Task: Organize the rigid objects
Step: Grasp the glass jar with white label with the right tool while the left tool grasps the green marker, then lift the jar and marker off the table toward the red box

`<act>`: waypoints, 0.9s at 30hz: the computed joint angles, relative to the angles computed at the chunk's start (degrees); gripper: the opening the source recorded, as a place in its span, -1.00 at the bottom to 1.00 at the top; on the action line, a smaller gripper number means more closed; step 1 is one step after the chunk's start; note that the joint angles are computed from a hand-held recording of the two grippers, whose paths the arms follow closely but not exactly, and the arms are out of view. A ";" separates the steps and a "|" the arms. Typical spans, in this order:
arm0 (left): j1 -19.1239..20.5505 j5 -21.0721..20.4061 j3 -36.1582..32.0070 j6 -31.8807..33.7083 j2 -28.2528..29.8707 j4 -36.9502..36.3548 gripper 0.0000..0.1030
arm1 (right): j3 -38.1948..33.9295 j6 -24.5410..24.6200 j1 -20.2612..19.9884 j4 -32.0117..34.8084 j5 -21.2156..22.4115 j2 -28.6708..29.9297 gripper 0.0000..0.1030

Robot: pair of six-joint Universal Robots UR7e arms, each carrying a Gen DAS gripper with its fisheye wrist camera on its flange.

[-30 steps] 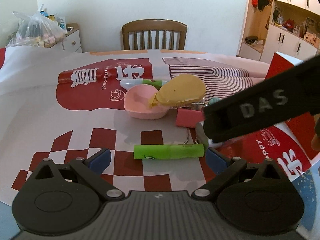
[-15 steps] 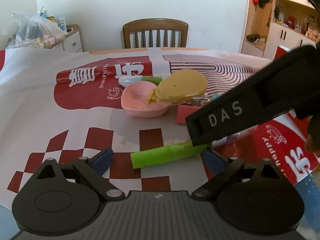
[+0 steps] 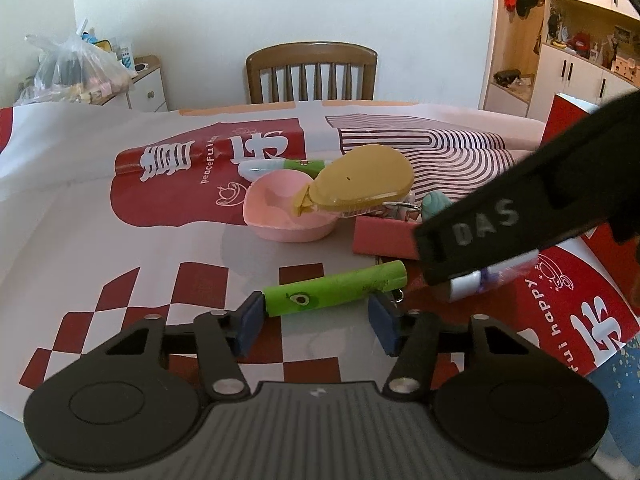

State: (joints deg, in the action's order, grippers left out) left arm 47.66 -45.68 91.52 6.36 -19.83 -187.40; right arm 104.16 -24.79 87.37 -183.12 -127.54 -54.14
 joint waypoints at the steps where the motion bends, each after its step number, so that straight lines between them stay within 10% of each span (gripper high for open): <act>1: 0.06 -0.29 0.13 -0.15 -0.19 0.24 0.10 | 0.28 0.38 -0.10 0.19 0.26 -0.35 0.29; 13: -0.61 -1.78 0.31 -5.34 -0.68 3.89 0.60 | 3.46 3.52 -1.53 0.41 2.48 -5.20 0.30; 27: -2.09 1.54 -3.02 -13.72 1.21 9.41 0.66 | 6.00 4.38 -2.78 0.47 3.19 -8.04 0.29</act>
State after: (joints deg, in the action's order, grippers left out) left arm 45.57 -44.15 88.50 -7.36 -18.62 -177.99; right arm 110.15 -20.41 84.59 -182.64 -124.34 -62.18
